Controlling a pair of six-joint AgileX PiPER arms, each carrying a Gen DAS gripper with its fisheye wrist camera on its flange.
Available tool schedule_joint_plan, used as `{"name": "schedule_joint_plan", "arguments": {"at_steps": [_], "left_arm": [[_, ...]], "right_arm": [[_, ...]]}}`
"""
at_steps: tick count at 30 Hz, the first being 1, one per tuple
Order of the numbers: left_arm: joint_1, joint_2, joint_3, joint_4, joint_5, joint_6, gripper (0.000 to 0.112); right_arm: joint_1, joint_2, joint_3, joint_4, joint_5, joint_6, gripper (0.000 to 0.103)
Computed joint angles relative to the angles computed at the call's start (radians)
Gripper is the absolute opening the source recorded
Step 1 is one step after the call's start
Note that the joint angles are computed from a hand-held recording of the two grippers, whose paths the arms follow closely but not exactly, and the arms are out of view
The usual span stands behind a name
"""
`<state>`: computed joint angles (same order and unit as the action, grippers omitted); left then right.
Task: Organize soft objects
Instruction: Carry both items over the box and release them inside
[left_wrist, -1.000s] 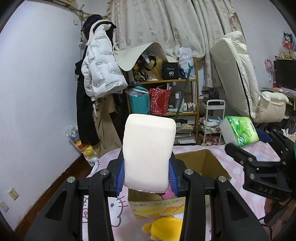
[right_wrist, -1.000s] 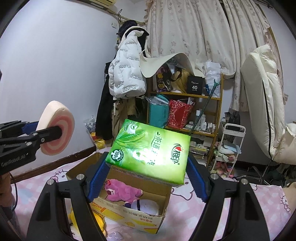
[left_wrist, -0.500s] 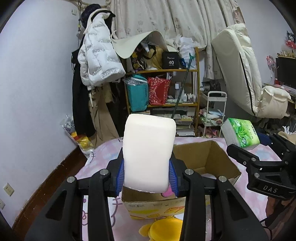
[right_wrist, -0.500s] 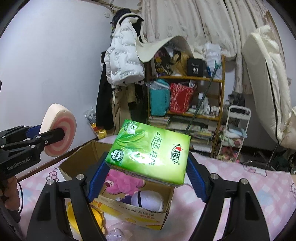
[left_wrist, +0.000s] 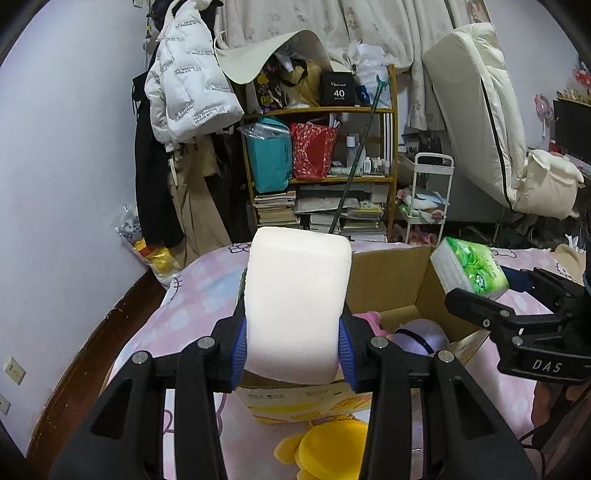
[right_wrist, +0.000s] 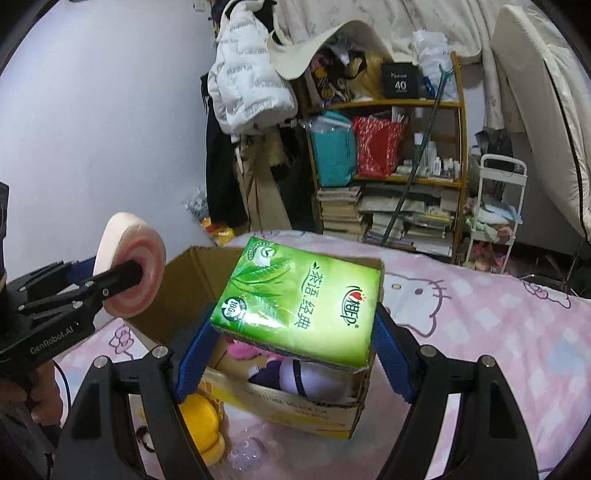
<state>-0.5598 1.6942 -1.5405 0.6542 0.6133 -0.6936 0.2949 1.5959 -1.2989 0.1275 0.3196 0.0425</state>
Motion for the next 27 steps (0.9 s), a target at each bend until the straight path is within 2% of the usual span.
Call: {"name": "schedule_joint_plan", "arguments": {"at_steps": [12,16,21,24,27], "left_arm": [[-0.002,0.037,-0.023,-0.045,0.045,0.037,0.050],[-0.004,0.022,-0.003,-0.015,0.040,-0.004,0.067],[0.005,-0.003,0.019,-0.032,0.052,-0.021,0.070],[-0.006,-0.026,0.037,-0.003,0.068,-0.045,0.077],[-0.023,-0.052,0.062,0.035,0.085,-0.080,0.083]], "right_arm": [[-0.033,0.028,-0.025,0.121,0.057,-0.088,0.084],[-0.020,0.026,-0.029,0.039,0.064,-0.025,0.084],[0.012,0.022,-0.036,-0.111,0.087,0.080,0.086],[0.032,-0.001,-0.024,-0.173,0.078,0.132,0.095],[0.048,-0.032,-0.009,-0.227,0.074,0.177,0.097]]}}
